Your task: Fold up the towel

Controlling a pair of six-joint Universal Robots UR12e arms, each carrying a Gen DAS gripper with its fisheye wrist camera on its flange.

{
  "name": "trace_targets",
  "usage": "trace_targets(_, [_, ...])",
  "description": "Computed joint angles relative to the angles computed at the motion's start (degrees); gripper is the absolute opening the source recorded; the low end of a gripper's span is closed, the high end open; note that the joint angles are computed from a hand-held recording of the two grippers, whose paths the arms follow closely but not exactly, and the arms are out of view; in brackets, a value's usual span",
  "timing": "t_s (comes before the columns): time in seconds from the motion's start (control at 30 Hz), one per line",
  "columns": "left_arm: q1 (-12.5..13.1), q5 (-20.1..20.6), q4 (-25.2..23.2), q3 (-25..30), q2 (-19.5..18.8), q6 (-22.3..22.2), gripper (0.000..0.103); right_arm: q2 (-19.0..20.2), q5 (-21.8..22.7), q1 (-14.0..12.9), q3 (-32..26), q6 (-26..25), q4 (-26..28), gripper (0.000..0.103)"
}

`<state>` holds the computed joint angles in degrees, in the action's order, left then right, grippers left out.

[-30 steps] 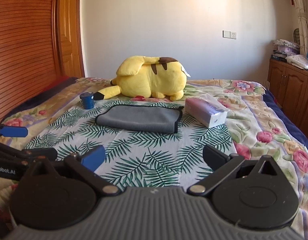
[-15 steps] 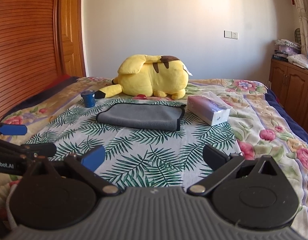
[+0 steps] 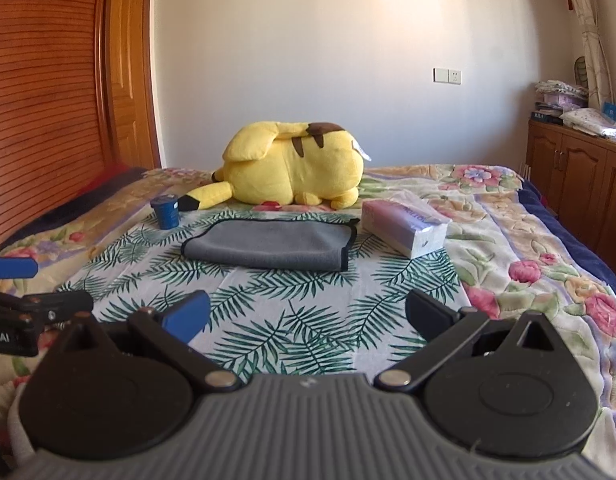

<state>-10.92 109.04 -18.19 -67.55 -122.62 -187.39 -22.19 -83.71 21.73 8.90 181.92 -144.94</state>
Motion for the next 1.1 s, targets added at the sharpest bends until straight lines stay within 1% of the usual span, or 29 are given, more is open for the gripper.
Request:
trace_targets(0.2, [-0.06, 0.16, 1.63, -0.28, 0.08, 0.24, 0.087, -0.37, -0.71, -0.03, 1.00, 0.80, -1.93, 0.103])
trace_targets(0.7, [-0.84, 4.69, 6.53, -0.26, -0.51, 2.88, 0.087, -0.81, -2.73, 0.11, 2.59, 0.98, -5.56, 0.103])
trace_targets(0.8, [-0.86, 5.13, 7.01, -0.27, -0.54, 2.82, 0.087, -1.09, -3.19, 0.18, 3.32, 0.69, -6.69, 0.103])
trace_targets(0.97, [-0.76, 5.04, 6.97, -0.32, -0.46, 2.28, 0.087, -1.06, -3.60, 0.17, 3.32, 0.88, -7.14, 0.103])
trace_targets(1.1, [-0.75, 5.02, 6.97, -0.32, -0.46, 2.36, 0.087, -1.67, -3.94, 0.24, 4.66, 1.04, -8.09, 0.103])
